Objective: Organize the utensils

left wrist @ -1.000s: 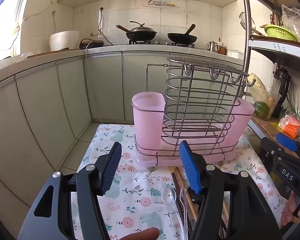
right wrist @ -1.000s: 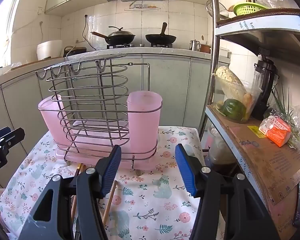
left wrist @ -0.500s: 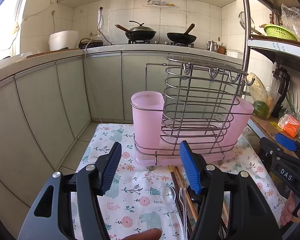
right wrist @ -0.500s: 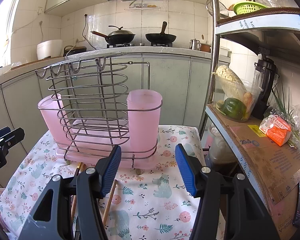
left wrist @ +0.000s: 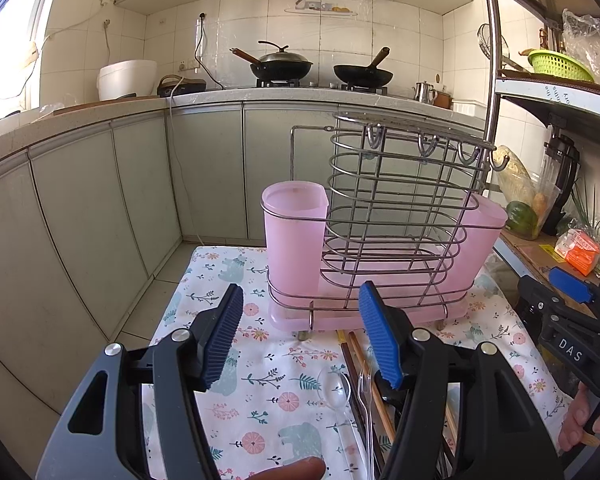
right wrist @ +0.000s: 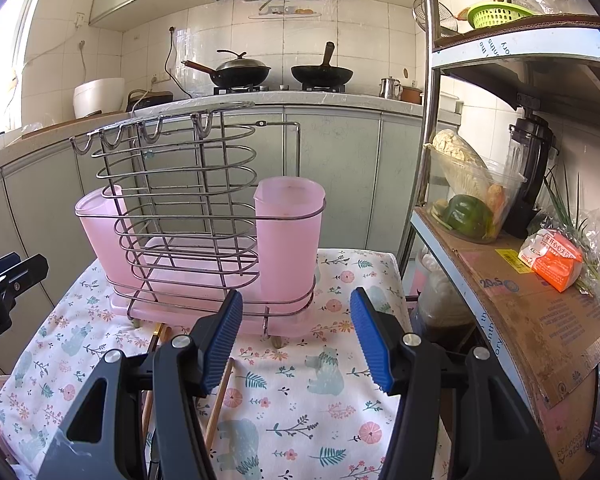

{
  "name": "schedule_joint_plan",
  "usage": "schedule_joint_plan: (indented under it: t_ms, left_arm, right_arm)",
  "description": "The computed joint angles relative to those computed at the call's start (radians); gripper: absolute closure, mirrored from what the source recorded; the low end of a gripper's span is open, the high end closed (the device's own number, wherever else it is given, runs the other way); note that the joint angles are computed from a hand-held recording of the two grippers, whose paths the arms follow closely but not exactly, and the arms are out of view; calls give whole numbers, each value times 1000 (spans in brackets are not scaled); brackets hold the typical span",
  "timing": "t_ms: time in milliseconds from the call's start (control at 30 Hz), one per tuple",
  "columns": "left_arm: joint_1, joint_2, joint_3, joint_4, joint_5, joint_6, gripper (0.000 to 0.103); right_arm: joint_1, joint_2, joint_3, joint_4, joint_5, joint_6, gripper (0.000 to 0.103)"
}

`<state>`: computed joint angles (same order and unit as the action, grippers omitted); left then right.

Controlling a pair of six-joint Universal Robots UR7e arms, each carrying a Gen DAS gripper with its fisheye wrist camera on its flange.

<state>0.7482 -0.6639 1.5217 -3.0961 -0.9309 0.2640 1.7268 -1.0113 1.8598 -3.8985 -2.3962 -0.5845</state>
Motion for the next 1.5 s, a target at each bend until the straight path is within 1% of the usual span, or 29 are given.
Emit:
schedule_joint_plan:
  t_ms: [1033,1133,1500]
  left_arm:
    - [-3,-7,17,-4,0,-5,42]
    - [-3,-8,19,-1,-1,-8,42]
    - [4,-5,14,14,-8,-10,42]
  right_arm:
    - [2,0,-4,4,-4,0,48]
    - [-3,7,4,-9,-1,-2,48]
    - [-2,5,1,-4,-2,-1,48]
